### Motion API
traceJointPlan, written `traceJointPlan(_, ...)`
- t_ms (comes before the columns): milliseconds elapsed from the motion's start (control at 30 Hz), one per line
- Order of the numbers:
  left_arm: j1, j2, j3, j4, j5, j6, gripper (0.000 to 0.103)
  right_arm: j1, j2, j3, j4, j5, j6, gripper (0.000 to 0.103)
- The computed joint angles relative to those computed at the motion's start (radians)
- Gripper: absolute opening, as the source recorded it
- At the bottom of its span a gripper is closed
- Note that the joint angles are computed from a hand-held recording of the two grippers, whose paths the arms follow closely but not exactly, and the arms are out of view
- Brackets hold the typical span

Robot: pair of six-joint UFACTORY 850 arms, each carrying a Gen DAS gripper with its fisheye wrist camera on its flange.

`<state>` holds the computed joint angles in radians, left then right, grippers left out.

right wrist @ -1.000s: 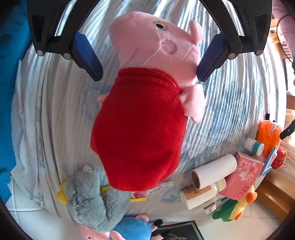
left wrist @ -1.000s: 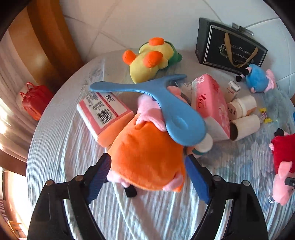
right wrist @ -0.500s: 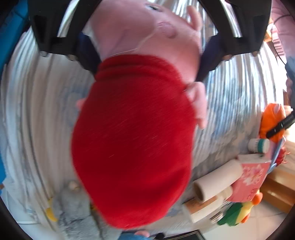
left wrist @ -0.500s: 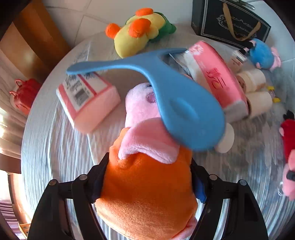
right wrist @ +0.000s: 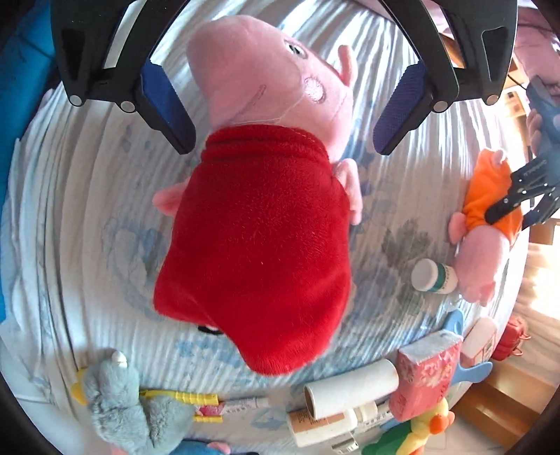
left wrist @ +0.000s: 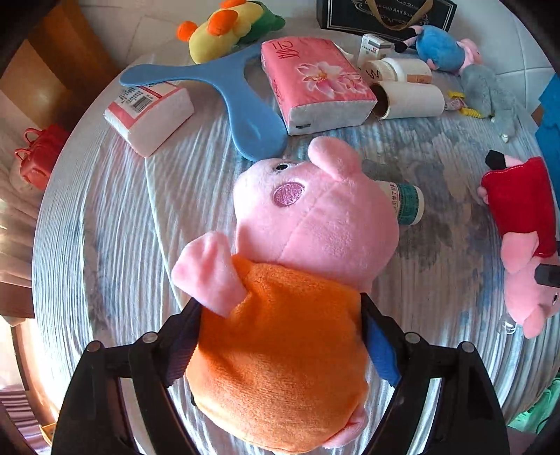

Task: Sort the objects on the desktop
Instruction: 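Carry both Peppa dolls into the blue crate and release them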

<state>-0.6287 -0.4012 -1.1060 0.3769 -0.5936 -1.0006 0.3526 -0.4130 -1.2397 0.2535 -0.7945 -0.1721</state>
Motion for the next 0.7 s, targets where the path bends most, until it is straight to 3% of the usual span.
traceJointPlan(167, 0.005, -0.046, -0.024, 0.022, -0.001, 0.003, 0.083, 0.018, -0.058, -0.025, -0.103, -0.02, 0.108, 0.102)
traceJointPlan(233, -0.011, -0.029, -0.002, 0.087, 0.009, -0.054, 0.073, 0.01, -0.066, -0.002, -0.046, -0.003, 0.074, 0.08)
traceJointPlan(267, -0.016, -0.012, 0.015, 0.105, 0.026, -0.078, 0.072, 0.006, -0.056, 0.011, -0.007, 0.008, 0.05, 0.077)
traceJointPlan(400, -0.035, 0.082, 0.09, 0.133, 0.106, -0.162, 0.068, 0.007, 0.039, 0.068, 0.02, 0.086, 0.018, 0.074)
traceJointPlan(700, -0.182, 0.219, 0.084, 0.514, 0.023, -0.553, 0.068, -0.001, 0.333, 0.192, 0.002, 0.221, -0.001, 0.074)
